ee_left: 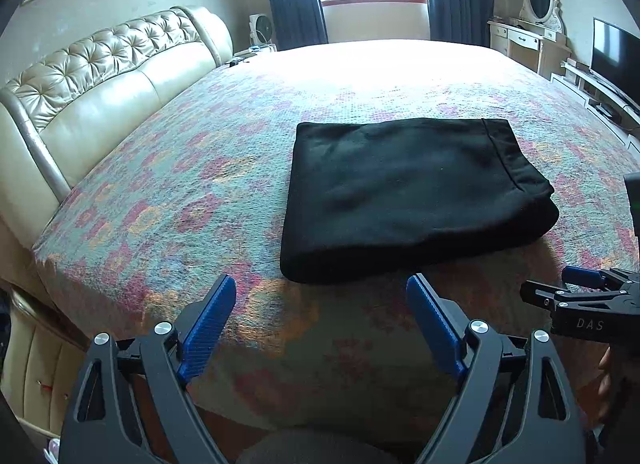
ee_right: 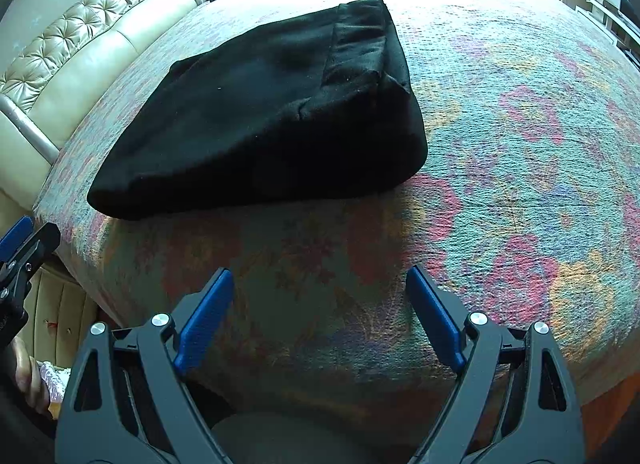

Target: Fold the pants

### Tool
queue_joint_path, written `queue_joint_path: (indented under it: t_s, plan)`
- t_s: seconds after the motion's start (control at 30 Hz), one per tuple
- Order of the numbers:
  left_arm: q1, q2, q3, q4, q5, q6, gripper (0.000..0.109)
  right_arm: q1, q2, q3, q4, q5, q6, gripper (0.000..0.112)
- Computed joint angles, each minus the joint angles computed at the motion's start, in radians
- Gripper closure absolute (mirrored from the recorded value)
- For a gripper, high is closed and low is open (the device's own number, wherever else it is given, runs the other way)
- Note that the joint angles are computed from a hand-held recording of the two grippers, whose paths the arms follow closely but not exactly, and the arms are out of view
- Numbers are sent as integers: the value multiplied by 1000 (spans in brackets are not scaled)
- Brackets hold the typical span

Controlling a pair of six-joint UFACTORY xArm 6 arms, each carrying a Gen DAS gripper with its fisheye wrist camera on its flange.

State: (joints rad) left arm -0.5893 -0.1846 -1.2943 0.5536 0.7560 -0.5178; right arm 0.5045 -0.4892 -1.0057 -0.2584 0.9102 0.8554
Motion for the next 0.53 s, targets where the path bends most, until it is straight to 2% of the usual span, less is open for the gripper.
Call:
queue_joint_path:
  t_s: [0.17,0.2,0.27,0.33,0.43,0.5,0.53]
  plan:
    - [-5,-21,25,15,-18,-53,19,3,0,3,4,-3,-5,24]
    - [3,-26,32,-37,-53,-7,19,3,0,4,4,-5,-5,25]
    - [13,-14,11,-127,-72,85,19,4,-3,9,14,-11,-6,25]
    - [32,4,-18,-101,-97,87,19,-1,-8,8,36,-14,-17,25]
    - [100,93,-132,-190,-90,196,19,-33,-27,-3,67,-41,-38,25]
    - [161,184,-234,-203,-73,187,19,-74,-26,-28,65,-65,-63,24]
    - [192,234,-284,-195,-65,172,19,-103,-15,-50,52,-76,-75,21]
